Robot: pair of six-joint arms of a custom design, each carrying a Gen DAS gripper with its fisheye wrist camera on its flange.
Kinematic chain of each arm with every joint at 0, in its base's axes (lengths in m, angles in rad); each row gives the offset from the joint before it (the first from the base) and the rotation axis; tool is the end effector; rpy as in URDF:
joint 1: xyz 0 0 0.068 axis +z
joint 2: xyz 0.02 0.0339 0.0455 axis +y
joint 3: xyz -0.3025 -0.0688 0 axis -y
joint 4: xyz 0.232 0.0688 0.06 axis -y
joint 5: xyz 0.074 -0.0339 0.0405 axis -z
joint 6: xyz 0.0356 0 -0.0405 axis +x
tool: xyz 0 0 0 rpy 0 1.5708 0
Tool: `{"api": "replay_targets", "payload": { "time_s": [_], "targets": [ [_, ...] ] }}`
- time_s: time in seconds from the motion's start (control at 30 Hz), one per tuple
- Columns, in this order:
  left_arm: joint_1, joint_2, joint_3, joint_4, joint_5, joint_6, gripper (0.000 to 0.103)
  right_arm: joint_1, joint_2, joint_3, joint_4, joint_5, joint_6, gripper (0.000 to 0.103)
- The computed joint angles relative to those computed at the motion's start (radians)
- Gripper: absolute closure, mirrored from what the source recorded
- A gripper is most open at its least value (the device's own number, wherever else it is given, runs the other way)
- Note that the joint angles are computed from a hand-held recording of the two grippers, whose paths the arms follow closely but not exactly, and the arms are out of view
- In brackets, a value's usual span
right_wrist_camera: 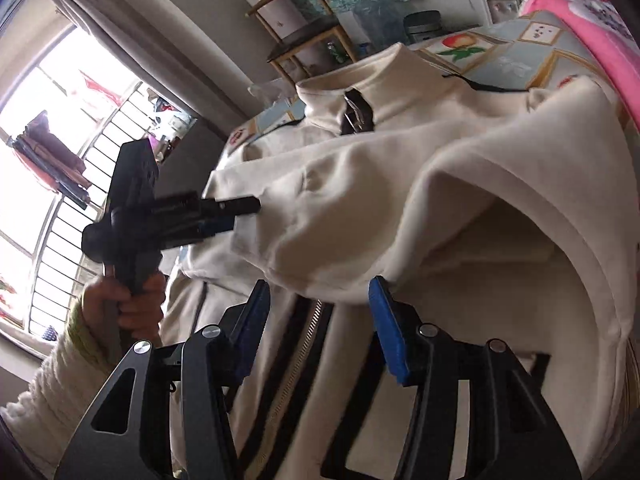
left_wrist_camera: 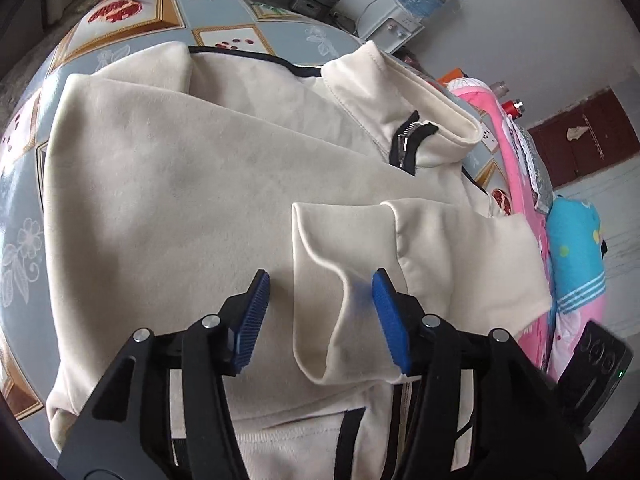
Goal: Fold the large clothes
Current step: 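Carry the held sleeve across the jacket front toward the left gripper, then grasp the sleeve cuff with the left gripper while the right gripper releases it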
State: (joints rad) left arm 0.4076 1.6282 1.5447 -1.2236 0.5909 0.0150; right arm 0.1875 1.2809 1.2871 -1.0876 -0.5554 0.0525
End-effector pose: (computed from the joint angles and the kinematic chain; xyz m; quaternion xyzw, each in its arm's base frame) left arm 0.2838 0.1009 0.3560 -0.1474 0.9376 -0.2558 0.1835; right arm 0.2069 0.0584 0.3728 -0.1292 0.9264 0.2920 0.1995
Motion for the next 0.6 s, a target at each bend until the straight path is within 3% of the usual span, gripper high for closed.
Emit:
{"api": "replay_targets", "payload": {
  "time_s": [0.1, 0.13, 0.2, 0.23, 0.37, 0.6],
  "targets": [
    [-0.033, -0.007, -0.012, 0.054, -0.033, -0.044, 0.059, -0.006, -0.077, -0.120, 0.055, 0.047, -0.005, 0.053],
    [-0.046, -0.006, -0.012, 0.063, -0.037, -0.044, 0.078, -0.022, -0.104, -0.147, 0.060, 0.055, -0.011, 0.054],
    [-0.083, -0.007, -0.009, 0.066, -0.087, -0.035, 0.086, -0.041, -0.124, -0.183, 0.085, 0.084, -0.010, 0.055],
    [-0.102, -0.014, -0.007, 0.072, -0.112, -0.024, 0.095, -0.058, -0.131, -0.202, 0.092, 0.086, -0.019, 0.056],
    [-0.127, -0.065, 0.065, 0.067, -0.158, 0.017, 0.097, -0.107, -0.131, -0.232, 0.104, 0.076, -0.044, 0.062],
    [-0.011, -0.064, 0.348, -0.025, -0.189, 0.070, 0.097, -0.127, -0.132, -0.231, 0.092, 0.080, -0.081, 0.062]
  ]
}}
